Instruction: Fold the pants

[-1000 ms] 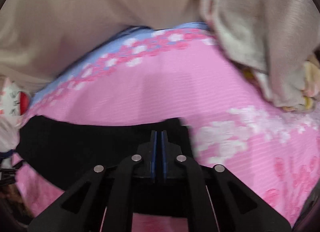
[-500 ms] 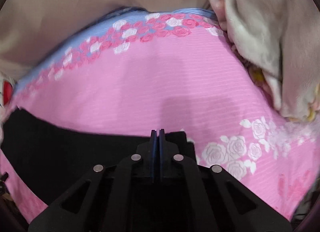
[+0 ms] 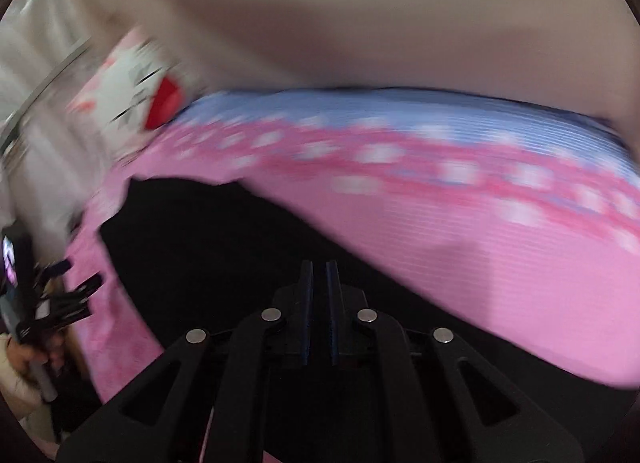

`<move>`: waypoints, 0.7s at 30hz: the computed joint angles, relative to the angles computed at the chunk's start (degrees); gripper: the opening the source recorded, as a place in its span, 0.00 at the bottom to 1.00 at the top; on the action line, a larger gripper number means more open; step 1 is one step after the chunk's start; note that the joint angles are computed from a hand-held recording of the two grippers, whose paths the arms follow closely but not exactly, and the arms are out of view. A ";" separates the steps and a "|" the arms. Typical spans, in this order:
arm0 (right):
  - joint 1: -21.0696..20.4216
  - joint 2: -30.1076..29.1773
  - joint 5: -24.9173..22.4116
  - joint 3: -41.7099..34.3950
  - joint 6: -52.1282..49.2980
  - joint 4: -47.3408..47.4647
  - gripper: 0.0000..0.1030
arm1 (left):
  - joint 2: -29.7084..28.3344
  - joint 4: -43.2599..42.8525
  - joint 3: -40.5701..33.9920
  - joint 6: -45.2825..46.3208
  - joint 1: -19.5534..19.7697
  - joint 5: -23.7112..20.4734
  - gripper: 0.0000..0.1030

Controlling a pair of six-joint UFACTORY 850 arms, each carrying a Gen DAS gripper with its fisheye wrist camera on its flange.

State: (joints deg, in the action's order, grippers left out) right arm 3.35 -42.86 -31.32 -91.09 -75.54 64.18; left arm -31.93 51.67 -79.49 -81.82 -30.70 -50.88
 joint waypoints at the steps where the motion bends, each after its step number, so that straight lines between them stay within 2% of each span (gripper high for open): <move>1: 3.13 -2.79 0.17 -3.73 2.87 -3.75 0.07 | 0.37 1.32 0.97 -0.32 1.65 0.50 0.87; 3: 6.82 -7.55 -0.40 -10.29 7.83 -8.73 0.07 | 0.18 3.21 1.82 -0.50 4.36 1.00 0.87; 4: 8.71 -11.63 -1.68 -16.29 13.46 -13.28 0.07 | 0.02 3.57 2.18 -0.11 5.69 1.86 0.87; 5: 10.08 -15.01 -2.11 -21.42 18.66 -17.03 0.07 | -0.67 3.78 2.17 0.52 7.38 2.12 0.87; 7: 11.50 -18.28 -2.80 -26.49 25.65 -21.67 0.06 | -1.70 3.73 2.30 1.44 9.77 3.62 0.87; 9: 12.25 -24.14 -4.65 -35.98 35.74 -28.51 0.04 | -2.07 0.69 2.94 4.73 12.57 8.93 0.91; 10: 12.52 -25.25 -4.76 -38.33 38.68 -29.92 0.04 | -1.69 0.90 3.95 4.01 13.68 11.88 0.95; 11: 12.51 -24.79 -5.81 -38.29 39.22 -29.49 0.04 | -1.32 2.16 4.60 2.32 13.89 12.81 0.95; 12: 12.23 -22.80 -4.84 -35.84 37.35 -26.66 0.04 | -0.85 2.03 5.14 2.95 14.53 14.83 0.95; 14: 11.34 -16.81 0.35 -26.79 32.30 -19.67 0.05 | -0.33 0.91 5.33 5.27 14.91 15.88 0.95; 17: 9.48 -11.06 6.63 -17.81 30.85 -16.37 0.07 | 2.07 3.12 7.26 4.55 14.90 17.49 0.95; 19: 8.54 -10.95 6.25 -17.24 35.11 -20.34 0.07 | 2.02 7.13 7.12 2.44 14.18 15.10 0.95; 21: 8.66 -12.90 4.56 -19.61 39.16 -25.87 0.07 | 0.06 4.97 5.31 6.31 14.54 12.52 0.95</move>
State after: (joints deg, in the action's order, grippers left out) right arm 12.01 -55.76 -26.76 -110.70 -36.37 38.31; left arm -31.87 56.64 -74.18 -75.51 -16.16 -38.36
